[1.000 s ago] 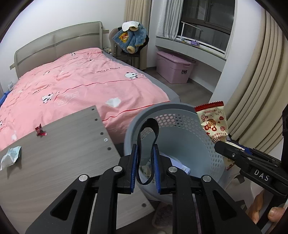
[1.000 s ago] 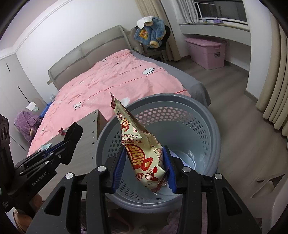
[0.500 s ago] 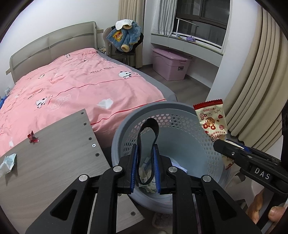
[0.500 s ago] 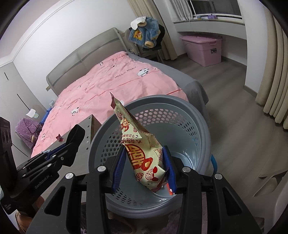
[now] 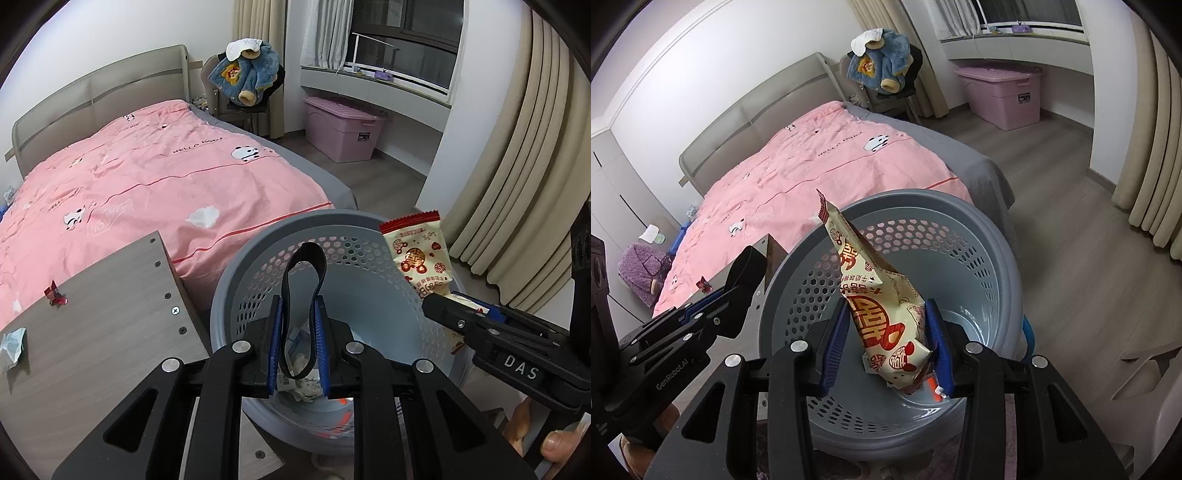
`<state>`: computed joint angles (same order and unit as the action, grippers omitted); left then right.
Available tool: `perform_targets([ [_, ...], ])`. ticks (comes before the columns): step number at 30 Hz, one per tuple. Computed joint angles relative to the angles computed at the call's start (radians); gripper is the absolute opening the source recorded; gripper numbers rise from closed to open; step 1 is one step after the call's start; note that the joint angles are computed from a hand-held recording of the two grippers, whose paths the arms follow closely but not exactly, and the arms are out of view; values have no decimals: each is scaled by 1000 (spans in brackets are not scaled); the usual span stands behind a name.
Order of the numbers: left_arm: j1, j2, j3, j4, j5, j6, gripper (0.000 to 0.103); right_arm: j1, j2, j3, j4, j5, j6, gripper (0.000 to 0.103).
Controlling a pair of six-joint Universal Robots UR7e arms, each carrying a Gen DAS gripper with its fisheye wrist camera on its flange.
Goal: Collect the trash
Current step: 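Open both tools to drop the hair band and wrapper into the basket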
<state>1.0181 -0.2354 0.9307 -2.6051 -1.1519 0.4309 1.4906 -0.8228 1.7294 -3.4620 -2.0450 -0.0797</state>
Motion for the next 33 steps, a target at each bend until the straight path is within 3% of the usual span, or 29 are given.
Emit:
perform_targets([
  [12,1,2,0,-11,3,0,18,-3,4,-7,5,3,7,43],
  [16,2,-1,3,-19,6,-3,30,-5,4,-5,-3,5,4,47],
  [21,3,-10,15,-38,10,-6,48,-6,2,4,-36,14,-3,62],
  [23,3,-14,19,-47,13,-8,50,-6,3,5,-48,15,-6,67],
  [33,4,-29,38,-63,20,-13,56,0,4,13,-63,16,-12,69],
])
